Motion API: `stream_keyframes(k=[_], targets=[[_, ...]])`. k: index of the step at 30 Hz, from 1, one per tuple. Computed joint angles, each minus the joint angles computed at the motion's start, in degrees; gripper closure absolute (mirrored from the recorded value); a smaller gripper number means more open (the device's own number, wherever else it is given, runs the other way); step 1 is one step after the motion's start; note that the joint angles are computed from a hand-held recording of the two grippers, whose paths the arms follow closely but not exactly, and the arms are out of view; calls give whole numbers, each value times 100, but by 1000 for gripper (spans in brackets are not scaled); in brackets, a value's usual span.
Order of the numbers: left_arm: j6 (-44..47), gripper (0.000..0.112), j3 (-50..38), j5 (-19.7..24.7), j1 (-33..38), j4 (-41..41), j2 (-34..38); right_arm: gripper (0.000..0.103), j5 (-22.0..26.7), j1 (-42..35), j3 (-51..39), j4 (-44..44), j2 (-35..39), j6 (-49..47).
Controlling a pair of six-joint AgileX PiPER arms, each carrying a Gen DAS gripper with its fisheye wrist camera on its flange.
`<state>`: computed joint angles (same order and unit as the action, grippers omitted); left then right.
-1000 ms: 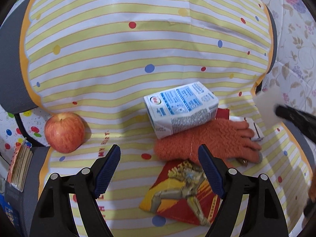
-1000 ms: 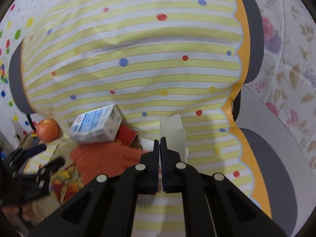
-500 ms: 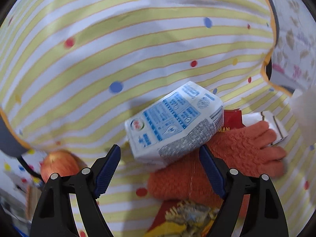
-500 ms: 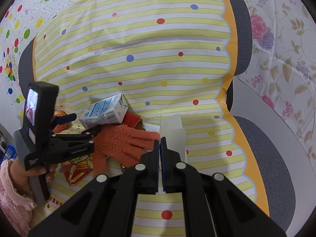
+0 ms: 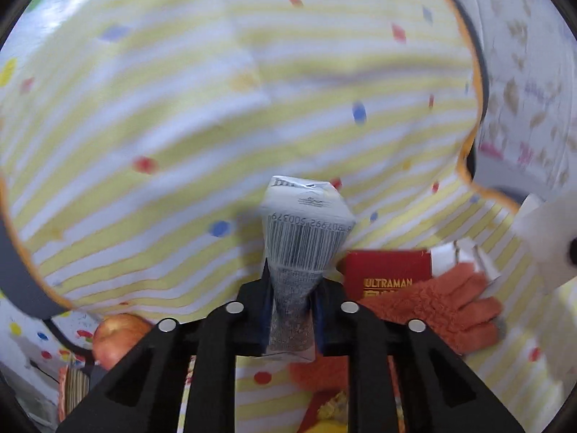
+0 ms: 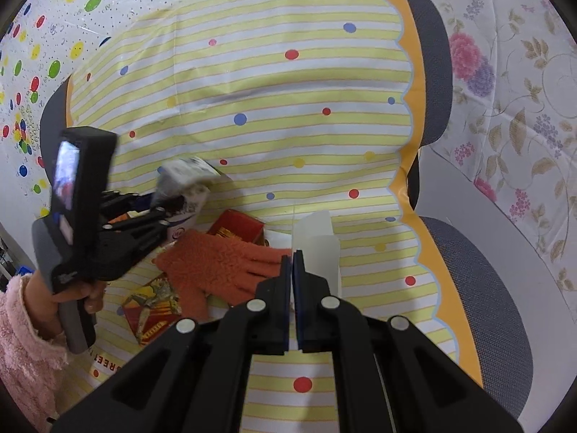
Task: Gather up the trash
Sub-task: 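Carry carton and card over the trash bin and open both tools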
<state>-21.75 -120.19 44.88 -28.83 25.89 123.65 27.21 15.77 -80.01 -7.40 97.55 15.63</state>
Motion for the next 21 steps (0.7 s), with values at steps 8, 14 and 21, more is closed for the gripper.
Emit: stream_keyframes(k=[8,14,21], targets=[[-566,94,2767,-1163,-30,-497,-2401,101,-32,355,678,-411,-918,535],[-1154,93,4229,-1363,-625,-417,-3511,101,110,806,1557,-974,-1863,1412],[-2776,93,5642,-1462,-1682,561,-4399,100,611,1467,2770,-1848,-3024,2802]])
